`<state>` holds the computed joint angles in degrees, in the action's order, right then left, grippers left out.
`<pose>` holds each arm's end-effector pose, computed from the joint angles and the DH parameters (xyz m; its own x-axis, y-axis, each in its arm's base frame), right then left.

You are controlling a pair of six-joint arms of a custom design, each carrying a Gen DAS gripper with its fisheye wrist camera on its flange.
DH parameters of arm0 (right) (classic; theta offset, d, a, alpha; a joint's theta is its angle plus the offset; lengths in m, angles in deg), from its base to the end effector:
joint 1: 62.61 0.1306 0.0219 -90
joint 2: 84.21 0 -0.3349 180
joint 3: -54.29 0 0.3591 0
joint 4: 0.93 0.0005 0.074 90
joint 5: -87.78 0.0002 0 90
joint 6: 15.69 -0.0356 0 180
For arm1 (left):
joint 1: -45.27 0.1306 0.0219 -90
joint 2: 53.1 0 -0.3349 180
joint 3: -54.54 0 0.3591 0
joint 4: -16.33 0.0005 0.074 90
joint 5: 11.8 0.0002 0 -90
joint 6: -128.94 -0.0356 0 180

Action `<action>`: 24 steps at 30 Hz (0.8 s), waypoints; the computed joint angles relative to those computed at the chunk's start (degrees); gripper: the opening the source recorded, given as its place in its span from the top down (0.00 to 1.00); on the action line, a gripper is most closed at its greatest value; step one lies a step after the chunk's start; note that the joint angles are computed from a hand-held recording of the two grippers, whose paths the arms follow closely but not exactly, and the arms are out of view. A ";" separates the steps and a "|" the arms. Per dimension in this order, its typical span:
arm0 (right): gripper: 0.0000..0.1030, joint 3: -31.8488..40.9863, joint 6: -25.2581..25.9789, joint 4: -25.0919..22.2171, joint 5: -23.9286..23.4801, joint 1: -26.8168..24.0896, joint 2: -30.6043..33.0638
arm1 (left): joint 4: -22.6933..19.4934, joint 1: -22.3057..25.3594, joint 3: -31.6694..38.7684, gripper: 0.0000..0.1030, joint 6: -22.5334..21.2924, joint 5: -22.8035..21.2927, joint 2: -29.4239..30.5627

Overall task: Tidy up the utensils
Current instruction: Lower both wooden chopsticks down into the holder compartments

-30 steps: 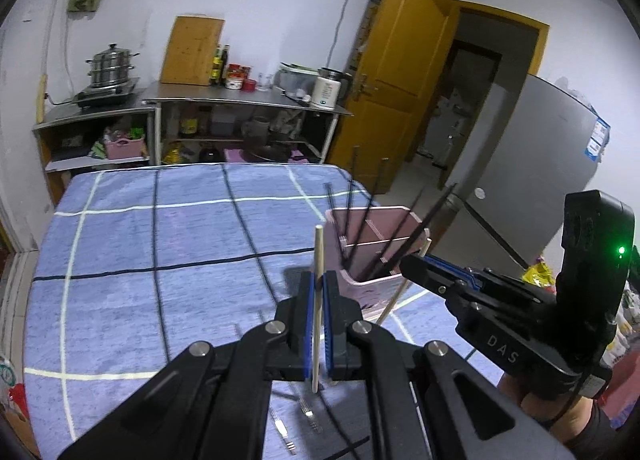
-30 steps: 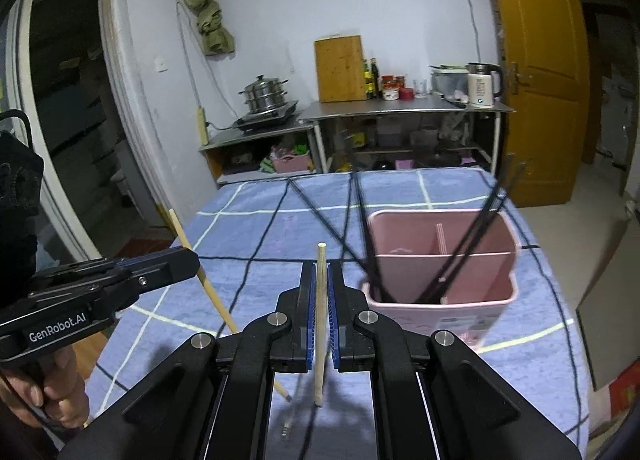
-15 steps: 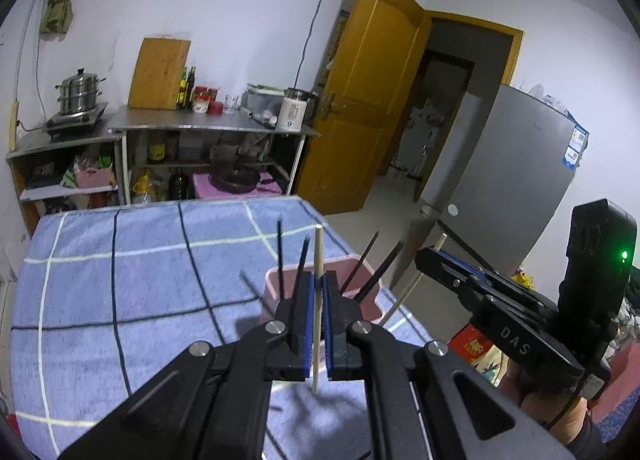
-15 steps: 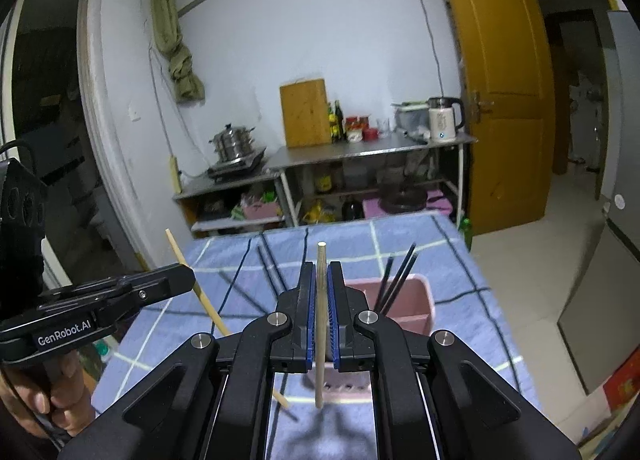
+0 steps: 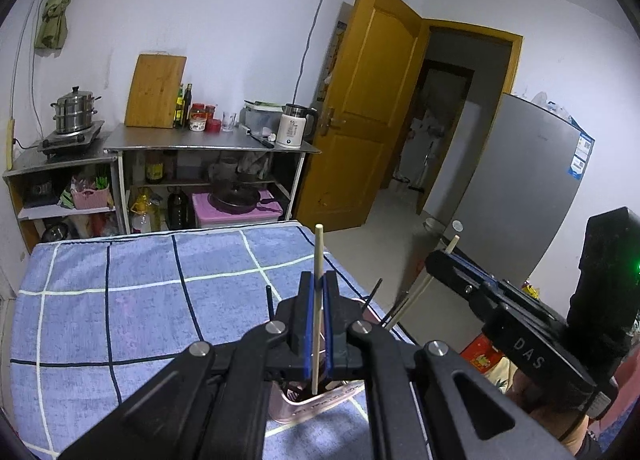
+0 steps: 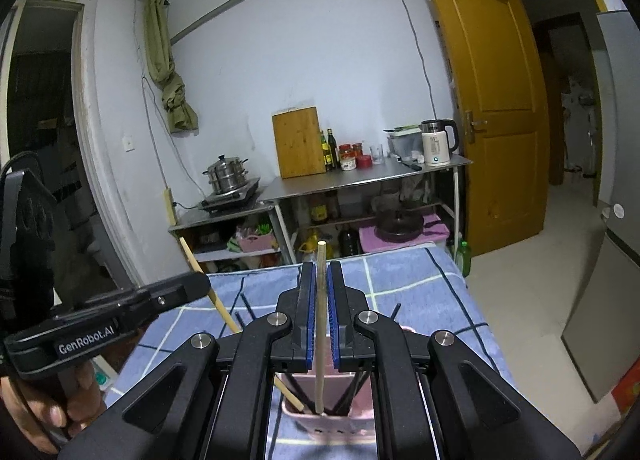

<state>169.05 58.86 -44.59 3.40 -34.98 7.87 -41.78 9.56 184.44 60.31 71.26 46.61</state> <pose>0.4160 0.2133 0.5644 -0.4071 0.0861 -0.9093 -0.2823 0.9349 0.2149 0.3963 -0.2802 0.5899 -0.5336 -0.0619 -0.8435 0.3203 0.9082 -0.2693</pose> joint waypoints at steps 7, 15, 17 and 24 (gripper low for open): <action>0.94 -1.48 -0.28 2.00 -0.35 -0.48 1.10 | 2.38 0.45 -2.46 0.95 -0.17 0.20 0.38; 0.94 -6.16 -0.19 4.35 -0.70 0.00 0.82 | 6.60 0.11 -7.63 0.95 -0.84 0.05 -1.29; 0.94 -7.08 -0.46 4.29 -0.98 0.02 0.73 | 6.75 -0.22 -7.95 0.95 -1.68 -0.50 -1.55; 0.94 -8.33 -0.65 3.52 -2.31 0.28 0.82 | 5.77 -0.99 -7.81 0.95 -3.68 -1.68 -1.96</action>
<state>160.72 58.21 -41.07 1.09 -34.70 8.68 -36.00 8.57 176.63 56.63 69.58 44.65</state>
